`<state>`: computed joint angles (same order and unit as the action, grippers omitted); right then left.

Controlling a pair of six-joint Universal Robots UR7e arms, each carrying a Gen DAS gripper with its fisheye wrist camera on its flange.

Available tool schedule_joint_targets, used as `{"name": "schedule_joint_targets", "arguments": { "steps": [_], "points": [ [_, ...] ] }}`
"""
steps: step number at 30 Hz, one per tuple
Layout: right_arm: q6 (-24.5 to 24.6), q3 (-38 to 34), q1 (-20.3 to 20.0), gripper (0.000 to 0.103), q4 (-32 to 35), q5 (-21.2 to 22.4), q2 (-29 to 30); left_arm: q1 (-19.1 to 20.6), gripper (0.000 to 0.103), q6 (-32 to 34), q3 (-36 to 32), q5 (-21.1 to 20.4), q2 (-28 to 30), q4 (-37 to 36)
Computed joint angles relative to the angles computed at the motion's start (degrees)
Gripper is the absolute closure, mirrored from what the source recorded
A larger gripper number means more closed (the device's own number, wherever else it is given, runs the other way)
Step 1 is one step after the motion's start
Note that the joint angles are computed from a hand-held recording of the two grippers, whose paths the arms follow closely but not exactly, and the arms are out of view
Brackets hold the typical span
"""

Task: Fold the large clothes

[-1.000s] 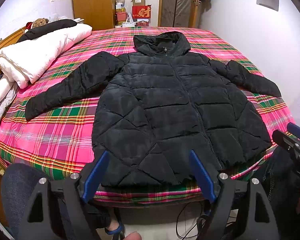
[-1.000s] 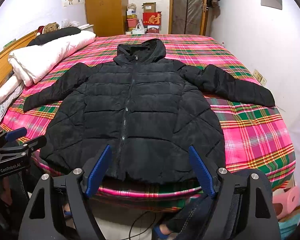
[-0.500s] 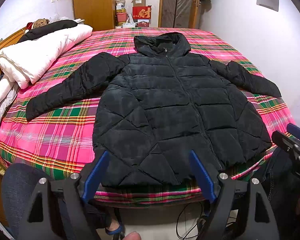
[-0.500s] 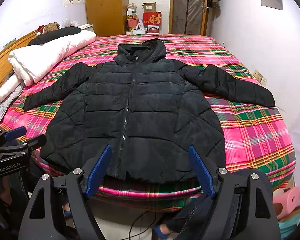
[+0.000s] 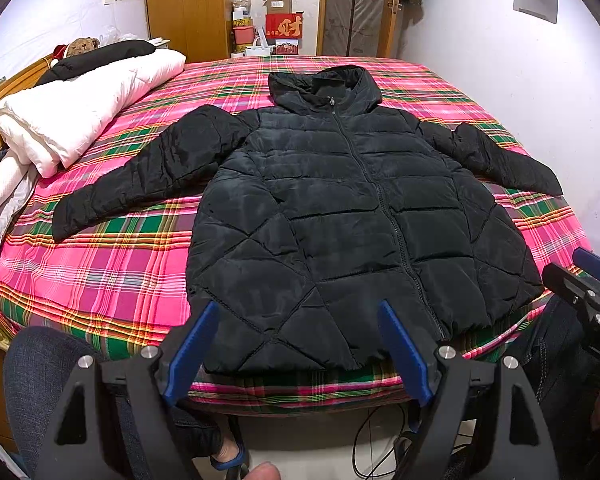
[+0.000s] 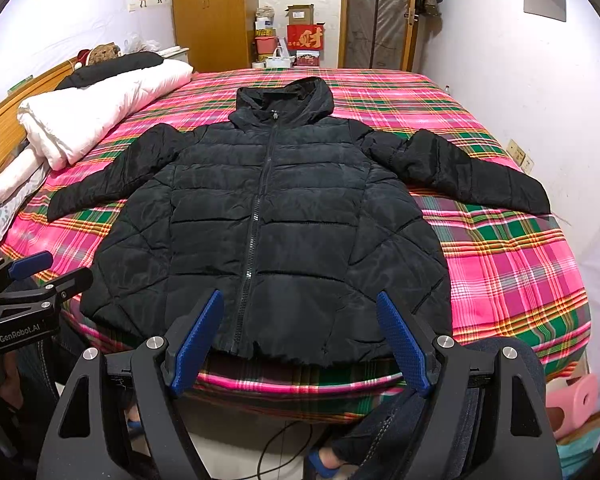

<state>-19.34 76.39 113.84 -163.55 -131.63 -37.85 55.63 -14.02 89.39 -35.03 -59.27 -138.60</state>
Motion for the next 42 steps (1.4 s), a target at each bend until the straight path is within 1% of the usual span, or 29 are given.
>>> {"name": "schedule_joint_targets", "arguments": {
  "steps": [15, 19, 24, 29, 33, 37, 42],
  "points": [
    [0.6, -0.1, 0.1, 0.024, 0.4, 0.3, 0.5, -0.1, 0.02, -0.5, -0.3, 0.1, 0.1, 0.5],
    [0.6, -0.2, 0.0, 0.024, 0.7, 1.2, 0.6, 0.4, 0.02, -0.5, -0.9, -0.1, 0.4, 0.8],
    [-0.7, -2.4, -0.6, 0.024, 0.8, 2.5, 1.7, 1.8, 0.02, 0.8, -2.4, -0.3, 1.2, 0.1],
    [-2.1, -7.7, -0.8, 0.024, 3.3, 3.1, 4.7, 4.2, 0.02, 3.4, -5.8, -0.1, 2.6, -3.3],
    [-3.1, -13.4, -1.0, 0.024, 6.5, 4.4, 8.0, 6.9, 0.02, 5.2, -10.3, -0.2, 4.4, -5.4],
    [-4.4, -21.1, -1.3, 0.024, 9.9, 4.7, 12.6, 9.8, 0.02, 6.0, -15.3, -0.1, 6.6, -6.6],
    [-6.4, -31.4, -1.8, 0.024, 14.6, 5.6, 18.7, 13.5, 0.02, 4.1, -22.0, -0.8, 9.2, -5.4]
  ]
}}
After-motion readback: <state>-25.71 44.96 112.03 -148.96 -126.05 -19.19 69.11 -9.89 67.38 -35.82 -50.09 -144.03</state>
